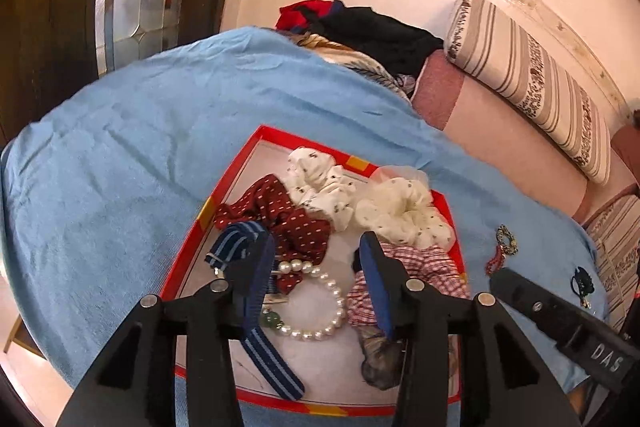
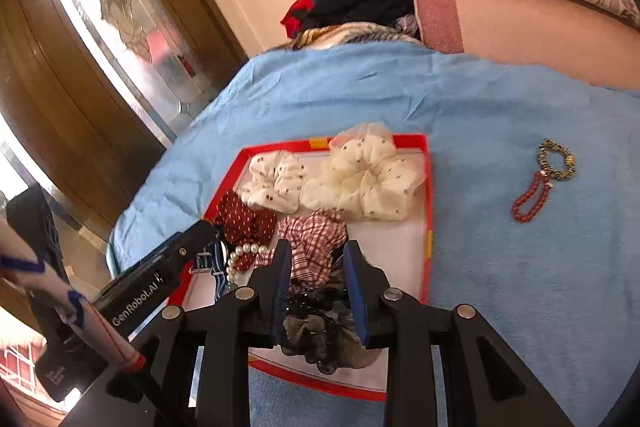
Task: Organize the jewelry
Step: 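Open both tools to release the watch and gingham scrunchie in the tray, then move the left tool back to the pile and grasp the red bead bracelet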
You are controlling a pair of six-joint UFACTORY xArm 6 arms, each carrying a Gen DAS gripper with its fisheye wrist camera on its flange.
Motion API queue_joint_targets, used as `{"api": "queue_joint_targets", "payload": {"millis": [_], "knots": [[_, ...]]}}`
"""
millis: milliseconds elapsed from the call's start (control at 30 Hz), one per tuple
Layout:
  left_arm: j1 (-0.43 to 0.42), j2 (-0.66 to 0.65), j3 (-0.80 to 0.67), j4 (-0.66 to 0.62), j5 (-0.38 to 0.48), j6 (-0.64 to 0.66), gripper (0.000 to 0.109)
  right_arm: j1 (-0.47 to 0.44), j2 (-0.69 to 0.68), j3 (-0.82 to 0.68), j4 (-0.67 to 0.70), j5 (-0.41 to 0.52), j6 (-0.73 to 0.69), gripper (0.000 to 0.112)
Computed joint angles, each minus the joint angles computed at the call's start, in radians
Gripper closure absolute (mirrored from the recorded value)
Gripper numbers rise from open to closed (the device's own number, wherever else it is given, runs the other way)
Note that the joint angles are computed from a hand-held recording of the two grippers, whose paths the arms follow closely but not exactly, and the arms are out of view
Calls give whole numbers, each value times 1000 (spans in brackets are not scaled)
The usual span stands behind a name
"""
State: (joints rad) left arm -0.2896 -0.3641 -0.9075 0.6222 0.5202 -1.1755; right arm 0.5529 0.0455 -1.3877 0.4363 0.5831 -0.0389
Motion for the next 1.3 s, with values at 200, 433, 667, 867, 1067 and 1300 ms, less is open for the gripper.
{"api": "queue_joint_targets", "payload": {"millis": [200, 433, 667, 867, 1067, 1300], "knots": [[-68, 19, -63, 38, 43, 4, 65, -67, -84, 78, 74, -7, -57, 83], [-175, 109, -187, 68, 108, 39, 63, -226, -190, 211, 133, -36, -79, 83], [-284, 291, -359, 39, 164, 120, 63, -378, -220, 285, 189, -44, -117, 83], [-290, 589, -661, -298, 176, 457, 63, -464, -198, 311, 319, -37, -200, 83], [-283, 963, -1142, -407, 396, 652, 72, -506, -187, 288, 405, -6, -277, 83], [-281, 1306, -1648, -379, 654, 699, 77, -541, -174, 268, 462, 18, -326, 83]]}}
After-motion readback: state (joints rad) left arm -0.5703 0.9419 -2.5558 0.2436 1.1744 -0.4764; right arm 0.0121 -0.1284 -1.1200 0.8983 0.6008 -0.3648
